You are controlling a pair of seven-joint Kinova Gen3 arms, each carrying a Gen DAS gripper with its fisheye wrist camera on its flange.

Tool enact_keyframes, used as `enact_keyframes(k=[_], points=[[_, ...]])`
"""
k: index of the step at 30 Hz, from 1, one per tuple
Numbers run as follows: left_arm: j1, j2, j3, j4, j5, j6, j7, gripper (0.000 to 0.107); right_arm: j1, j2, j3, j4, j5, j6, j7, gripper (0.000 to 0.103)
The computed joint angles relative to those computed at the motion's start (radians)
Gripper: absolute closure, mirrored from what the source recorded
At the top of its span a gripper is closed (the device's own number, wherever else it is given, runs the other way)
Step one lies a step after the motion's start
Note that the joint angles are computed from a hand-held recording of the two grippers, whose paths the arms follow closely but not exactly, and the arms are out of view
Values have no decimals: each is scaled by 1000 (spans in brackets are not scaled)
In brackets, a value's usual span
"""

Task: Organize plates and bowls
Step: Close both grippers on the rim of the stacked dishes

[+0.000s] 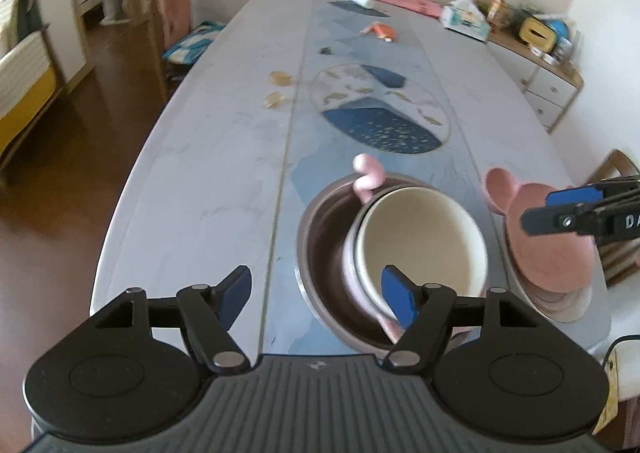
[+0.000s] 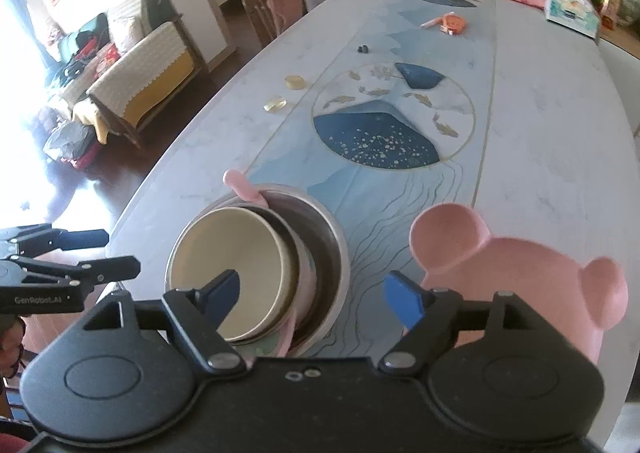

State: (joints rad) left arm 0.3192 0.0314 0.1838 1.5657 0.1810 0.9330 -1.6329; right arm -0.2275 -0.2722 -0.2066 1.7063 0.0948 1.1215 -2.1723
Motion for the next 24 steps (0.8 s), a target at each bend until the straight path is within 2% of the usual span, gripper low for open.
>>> enact_keyframes(k=[7,10,15,16,18,24], points=[[3,-3,-1,62,-25,-39,77,36,11,47,94,-12,-68,-18,154,25],[8,12,0,68,-41,-44,130,36,22,77,122,-25,-106,-16,213,29],[3,36,-5,69,-20,-35,167,38,54,126,176,-24,-213,-11,303,43],[-2,42,-6,69,-4,-31,161,40,62,133,181,-22,-230,-7,313,44],[-9,53,-8,67,18,-24,152,50,75,140,187,-11,-259,-6,331,50],[-26,89,-9,47,74,-1,129,65,99,149,191,12,-322,4,358,60]])
